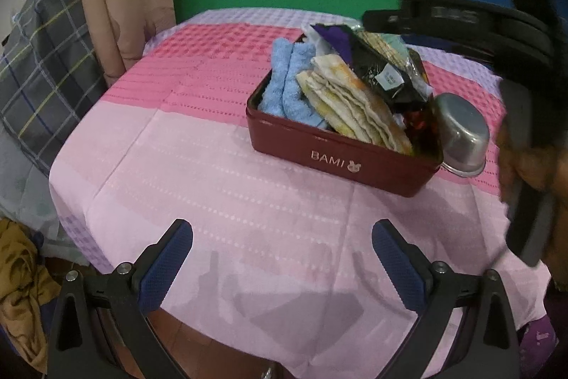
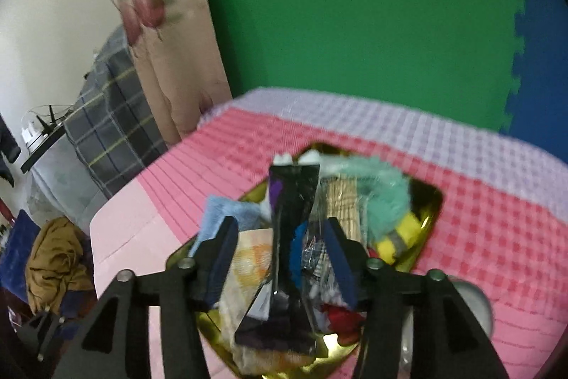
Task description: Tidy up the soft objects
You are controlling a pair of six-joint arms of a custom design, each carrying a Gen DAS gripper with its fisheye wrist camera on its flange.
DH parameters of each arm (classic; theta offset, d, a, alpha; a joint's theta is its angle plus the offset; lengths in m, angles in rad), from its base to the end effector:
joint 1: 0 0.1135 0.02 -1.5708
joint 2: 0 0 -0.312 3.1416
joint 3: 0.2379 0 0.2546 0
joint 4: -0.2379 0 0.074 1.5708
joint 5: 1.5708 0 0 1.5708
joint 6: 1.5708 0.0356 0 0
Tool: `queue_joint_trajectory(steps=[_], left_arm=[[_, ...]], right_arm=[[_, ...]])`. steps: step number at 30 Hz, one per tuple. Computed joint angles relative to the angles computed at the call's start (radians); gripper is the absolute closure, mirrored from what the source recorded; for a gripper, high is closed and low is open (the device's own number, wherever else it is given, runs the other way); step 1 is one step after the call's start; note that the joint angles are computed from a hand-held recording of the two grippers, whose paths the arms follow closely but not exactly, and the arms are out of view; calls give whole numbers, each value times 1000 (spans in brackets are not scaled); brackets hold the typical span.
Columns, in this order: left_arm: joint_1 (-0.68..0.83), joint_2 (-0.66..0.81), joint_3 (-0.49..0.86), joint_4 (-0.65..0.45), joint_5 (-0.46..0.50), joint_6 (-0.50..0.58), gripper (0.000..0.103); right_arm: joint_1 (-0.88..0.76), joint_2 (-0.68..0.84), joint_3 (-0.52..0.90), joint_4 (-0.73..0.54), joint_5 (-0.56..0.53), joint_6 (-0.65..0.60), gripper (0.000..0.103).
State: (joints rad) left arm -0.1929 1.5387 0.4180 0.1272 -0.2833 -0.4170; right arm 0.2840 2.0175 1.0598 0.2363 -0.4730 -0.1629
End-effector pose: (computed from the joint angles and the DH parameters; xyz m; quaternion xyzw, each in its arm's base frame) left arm 0.2283 -0.0345 0.1380 -0.1460 0.9386 0.0445 0.3094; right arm 0.4040 0.1348 0.1572 -0.2904 0.8424 0.2373 0.3869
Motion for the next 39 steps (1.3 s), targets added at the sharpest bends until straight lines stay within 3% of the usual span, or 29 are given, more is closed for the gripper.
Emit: queue_joint_trajectory(steps=[3, 5, 7, 9, 16, 23, 29, 39], left_arm=[[-35, 2, -33, 97, -81, 18, 3], [-48, 6, -46, 146, -111, 27, 3], [-60, 24, -61, 210, -135, 38, 3], [-61, 51, -59, 232, -135, 35, 3], [-43, 143, -76, 365, -112, 13, 3], [-54, 193, -94, 474, -132, 35, 3], [-100, 181, -87, 468, -177, 69, 3], [-92, 165, -58, 386, -97, 62, 3]], right_arm=[[-20, -95, -172, 178, -11, 2, 48], [-33, -151, -335, 377, 25, 9, 33], [-53, -162, -475, 575, 46, 25, 25], [-63, -151, -539, 654, 60, 27, 25], [-99, -111, -573, 659, 75, 40, 24], [-105, -67, -634, 825, 127, 21, 25], [-118, -22, -617, 808, 106, 13, 24], [-136, -10, -609, 806, 61, 13, 24]])
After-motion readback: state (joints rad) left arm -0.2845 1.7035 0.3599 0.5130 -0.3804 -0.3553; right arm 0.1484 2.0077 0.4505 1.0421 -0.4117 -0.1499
